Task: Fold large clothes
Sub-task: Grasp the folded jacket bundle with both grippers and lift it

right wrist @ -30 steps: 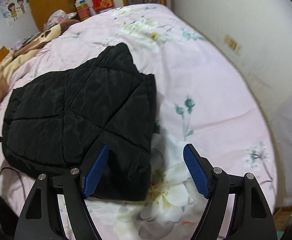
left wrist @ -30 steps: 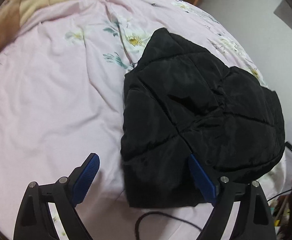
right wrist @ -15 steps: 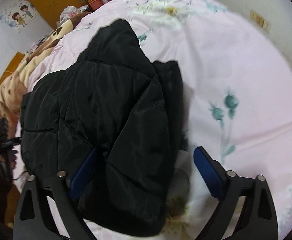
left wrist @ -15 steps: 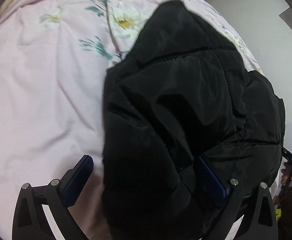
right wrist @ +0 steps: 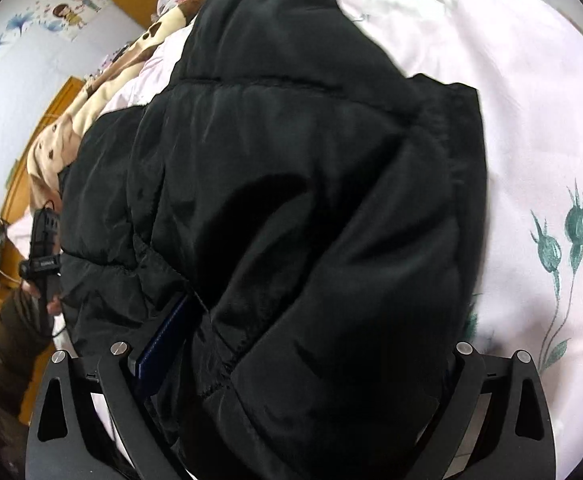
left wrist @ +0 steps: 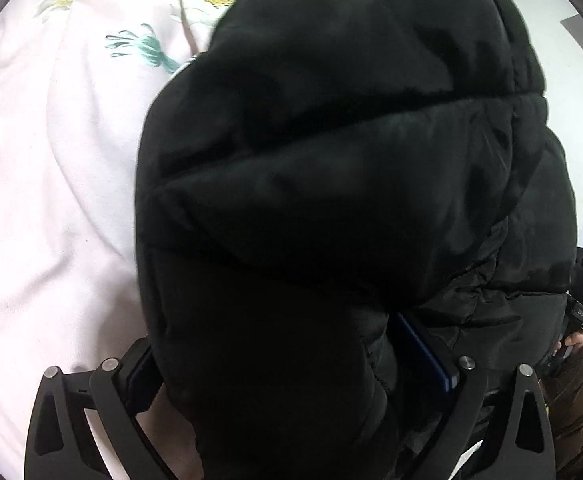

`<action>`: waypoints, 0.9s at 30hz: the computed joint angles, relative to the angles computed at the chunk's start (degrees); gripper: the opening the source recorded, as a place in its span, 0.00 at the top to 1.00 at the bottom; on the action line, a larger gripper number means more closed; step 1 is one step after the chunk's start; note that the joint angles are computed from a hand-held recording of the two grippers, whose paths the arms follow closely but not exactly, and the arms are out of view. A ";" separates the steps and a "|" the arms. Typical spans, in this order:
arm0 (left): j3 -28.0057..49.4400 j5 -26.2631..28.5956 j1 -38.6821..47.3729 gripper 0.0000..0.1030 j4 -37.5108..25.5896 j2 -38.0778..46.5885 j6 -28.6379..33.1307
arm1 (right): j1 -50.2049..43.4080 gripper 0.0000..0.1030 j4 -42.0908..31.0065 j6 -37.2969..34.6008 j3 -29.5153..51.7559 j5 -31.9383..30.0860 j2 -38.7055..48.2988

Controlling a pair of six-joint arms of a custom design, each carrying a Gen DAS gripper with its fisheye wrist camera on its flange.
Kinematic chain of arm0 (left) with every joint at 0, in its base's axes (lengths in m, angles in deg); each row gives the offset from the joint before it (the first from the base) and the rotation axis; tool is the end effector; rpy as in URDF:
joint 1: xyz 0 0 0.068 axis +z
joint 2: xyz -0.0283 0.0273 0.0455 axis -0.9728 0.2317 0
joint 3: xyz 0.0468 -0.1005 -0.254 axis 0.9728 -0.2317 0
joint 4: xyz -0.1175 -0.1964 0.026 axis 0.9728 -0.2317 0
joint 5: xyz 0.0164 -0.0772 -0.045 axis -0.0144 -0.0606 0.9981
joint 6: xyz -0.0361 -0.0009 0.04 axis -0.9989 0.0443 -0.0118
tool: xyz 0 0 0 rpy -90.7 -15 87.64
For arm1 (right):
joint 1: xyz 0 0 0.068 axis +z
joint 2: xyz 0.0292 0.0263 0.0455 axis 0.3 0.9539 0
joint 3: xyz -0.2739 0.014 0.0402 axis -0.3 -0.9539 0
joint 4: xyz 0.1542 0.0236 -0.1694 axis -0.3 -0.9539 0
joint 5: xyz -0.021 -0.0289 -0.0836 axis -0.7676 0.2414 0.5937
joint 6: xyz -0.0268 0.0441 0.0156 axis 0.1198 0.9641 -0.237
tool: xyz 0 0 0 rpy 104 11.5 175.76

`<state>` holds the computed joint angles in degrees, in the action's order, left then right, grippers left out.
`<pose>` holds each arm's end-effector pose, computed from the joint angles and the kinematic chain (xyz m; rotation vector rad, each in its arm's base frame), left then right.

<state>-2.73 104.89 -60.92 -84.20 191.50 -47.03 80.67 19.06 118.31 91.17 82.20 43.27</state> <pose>0.3431 0.0803 0.1606 0.3786 2.9396 -0.6716 0.0635 0.1127 0.2211 0.1930 2.7132 0.5878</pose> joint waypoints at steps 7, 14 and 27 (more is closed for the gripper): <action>-5.29 -2.24 -1.45 0.24 3.61 -5.87 -1.00 | 5.96 0.30 -2.50 0.75 3.94 6.61 4.79; -14.80 -6.52 -4.53 0.18 13.22 -13.28 -4.04 | 17.96 0.39 -11.79 7.10 12.69 19.19 18.09; -12.79 -6.09 -5.37 0.21 10.66 -11.76 -5.98 | 25.68 0.39 -14.60 17.35 16.57 24.02 27.15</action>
<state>-15.52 98.80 -66.28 -73.54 179.74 -53.01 106.35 4.46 135.65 107.74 106.21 70.41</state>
